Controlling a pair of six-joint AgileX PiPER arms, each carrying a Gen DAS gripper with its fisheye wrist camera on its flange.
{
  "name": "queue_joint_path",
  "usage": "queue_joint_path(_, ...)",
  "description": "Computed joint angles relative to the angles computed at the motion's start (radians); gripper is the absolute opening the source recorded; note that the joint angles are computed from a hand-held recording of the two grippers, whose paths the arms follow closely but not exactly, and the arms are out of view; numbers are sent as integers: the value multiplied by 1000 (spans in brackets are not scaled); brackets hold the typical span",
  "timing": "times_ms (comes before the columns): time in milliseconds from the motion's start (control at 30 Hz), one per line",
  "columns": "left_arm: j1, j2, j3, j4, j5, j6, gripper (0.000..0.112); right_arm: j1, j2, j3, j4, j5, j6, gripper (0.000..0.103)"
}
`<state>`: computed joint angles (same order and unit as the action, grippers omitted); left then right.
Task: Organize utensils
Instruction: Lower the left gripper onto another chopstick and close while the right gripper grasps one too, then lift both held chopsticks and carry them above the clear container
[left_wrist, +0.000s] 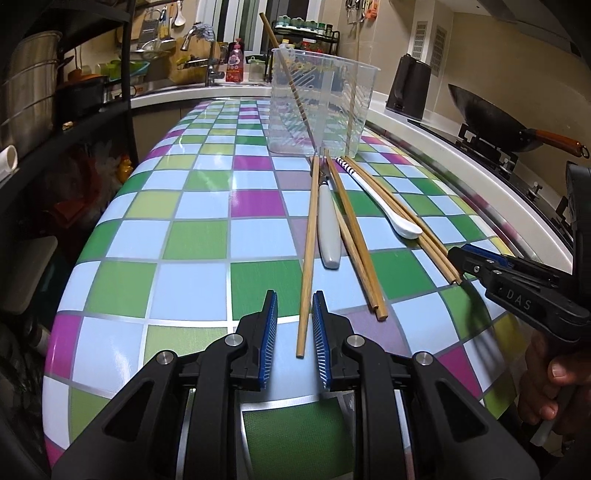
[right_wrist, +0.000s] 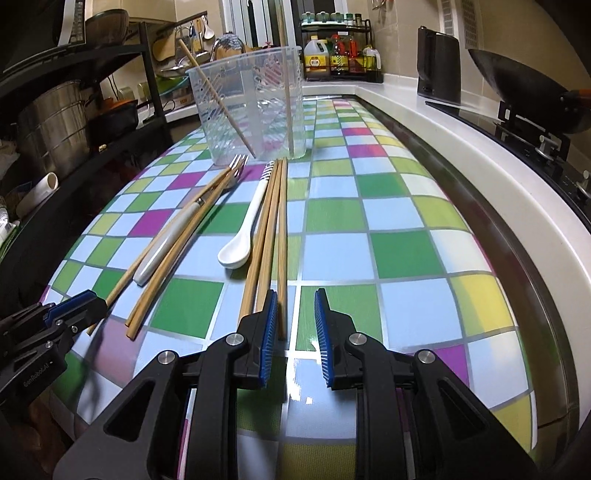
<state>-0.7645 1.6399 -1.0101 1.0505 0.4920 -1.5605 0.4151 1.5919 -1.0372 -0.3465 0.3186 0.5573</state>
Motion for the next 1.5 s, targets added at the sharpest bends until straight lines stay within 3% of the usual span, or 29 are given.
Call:
queue_joint_path(133, -11, 6, -6, 10, 10, -7, 20, 8, 0, 2, -28, 4, 16, 20)
queue_joint_path(400, -45, 37, -48, 6, 91, 45, 18, 21, -4, 4, -104, 23, 69, 5)
queue_joint_path(567, -36, 27, -44, -13, 89, 55, 7, 29, -6, 4, -156, 38, 125, 5)
queue_joint_path(1033, -40, 28, -47, -8, 142, 21, 5, 55, -29, 29, -380, 126, 411, 5)
queue_joint_path(1500, -27, 44, -69, -26, 116, 35, 6, 53, -19, 14, -370, 136, 401, 6)
